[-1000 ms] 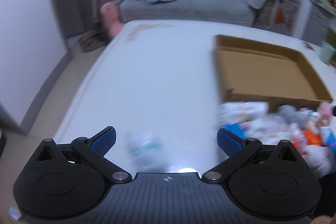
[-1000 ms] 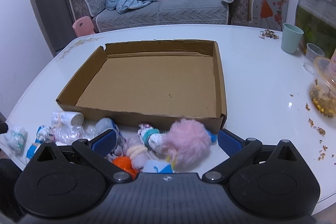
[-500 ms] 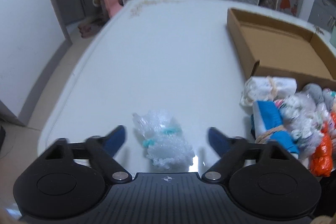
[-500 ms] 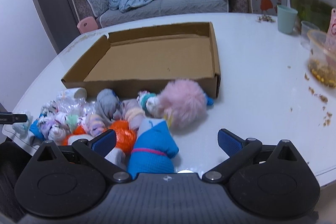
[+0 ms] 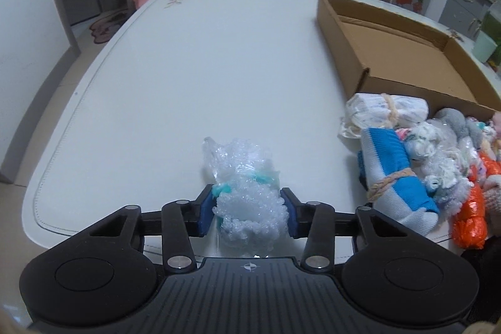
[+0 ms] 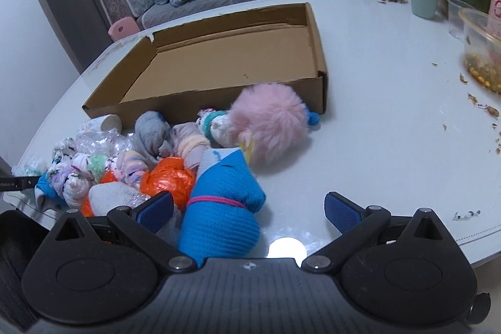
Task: Organize objects
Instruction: 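Carry both bundles into the cardboard tray and open both tools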
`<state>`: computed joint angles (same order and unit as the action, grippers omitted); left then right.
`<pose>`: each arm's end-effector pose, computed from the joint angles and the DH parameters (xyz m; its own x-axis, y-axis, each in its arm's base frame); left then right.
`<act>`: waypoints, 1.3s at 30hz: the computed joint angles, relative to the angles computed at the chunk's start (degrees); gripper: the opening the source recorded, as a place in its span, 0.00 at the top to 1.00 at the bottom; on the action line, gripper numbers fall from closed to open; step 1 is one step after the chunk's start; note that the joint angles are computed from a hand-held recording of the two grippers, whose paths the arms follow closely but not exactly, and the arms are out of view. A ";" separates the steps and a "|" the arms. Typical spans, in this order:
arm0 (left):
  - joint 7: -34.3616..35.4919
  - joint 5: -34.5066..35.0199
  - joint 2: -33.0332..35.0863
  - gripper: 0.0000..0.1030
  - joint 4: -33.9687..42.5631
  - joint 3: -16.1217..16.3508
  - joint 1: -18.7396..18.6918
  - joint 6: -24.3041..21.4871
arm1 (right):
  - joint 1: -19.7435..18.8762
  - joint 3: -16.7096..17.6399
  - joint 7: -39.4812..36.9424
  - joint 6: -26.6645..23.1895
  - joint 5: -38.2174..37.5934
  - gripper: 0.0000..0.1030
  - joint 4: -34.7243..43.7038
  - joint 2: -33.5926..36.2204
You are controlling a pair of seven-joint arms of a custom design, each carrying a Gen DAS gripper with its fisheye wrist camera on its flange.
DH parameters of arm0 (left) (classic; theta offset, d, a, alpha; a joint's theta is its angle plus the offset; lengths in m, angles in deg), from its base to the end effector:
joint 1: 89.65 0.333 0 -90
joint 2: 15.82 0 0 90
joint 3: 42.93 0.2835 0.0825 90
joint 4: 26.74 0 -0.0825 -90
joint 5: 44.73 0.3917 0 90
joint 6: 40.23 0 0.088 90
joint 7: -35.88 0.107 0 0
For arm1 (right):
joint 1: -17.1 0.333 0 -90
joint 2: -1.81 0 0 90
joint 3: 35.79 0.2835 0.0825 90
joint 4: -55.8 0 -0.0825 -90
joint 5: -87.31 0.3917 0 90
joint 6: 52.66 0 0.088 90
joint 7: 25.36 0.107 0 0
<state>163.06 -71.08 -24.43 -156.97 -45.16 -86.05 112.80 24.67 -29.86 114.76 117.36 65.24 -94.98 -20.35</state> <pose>0.5447 0.0259 0.4425 -0.2777 -0.9602 0.0283 -0.7874 0.2106 -0.5794 0.4423 0.1324 0.4188 -0.1803 -0.9537 -0.2408 -0.7185 0.2949 -0.6300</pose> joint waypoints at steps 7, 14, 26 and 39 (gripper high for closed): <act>2.34 -2.46 0.45 0.54 0.55 -0.13 -1.07 -0.43 | -1.47 2.45 1.00 -3.38 -3.42 0.12 1.15 1.09; 2.75 -3.36 0.82 0.56 0.91 -0.55 -1.59 -0.31 | -4.16 5.96 8.90 -7.62 -16.58 0.55 2.26 0.31; 6.97 -7.97 0.60 0.57 6.20 -0.01 -2.70 -1.50 | -1.86 -0.34 1.08 -3.78 -13.48 0.56 1.55 -3.65; -0.28 0.04 25.81 0.57 42.63 -6.75 -7.17 -4.36 | 5.48 -8.28 -27.24 2.55 13.82 0.56 32.72 20.81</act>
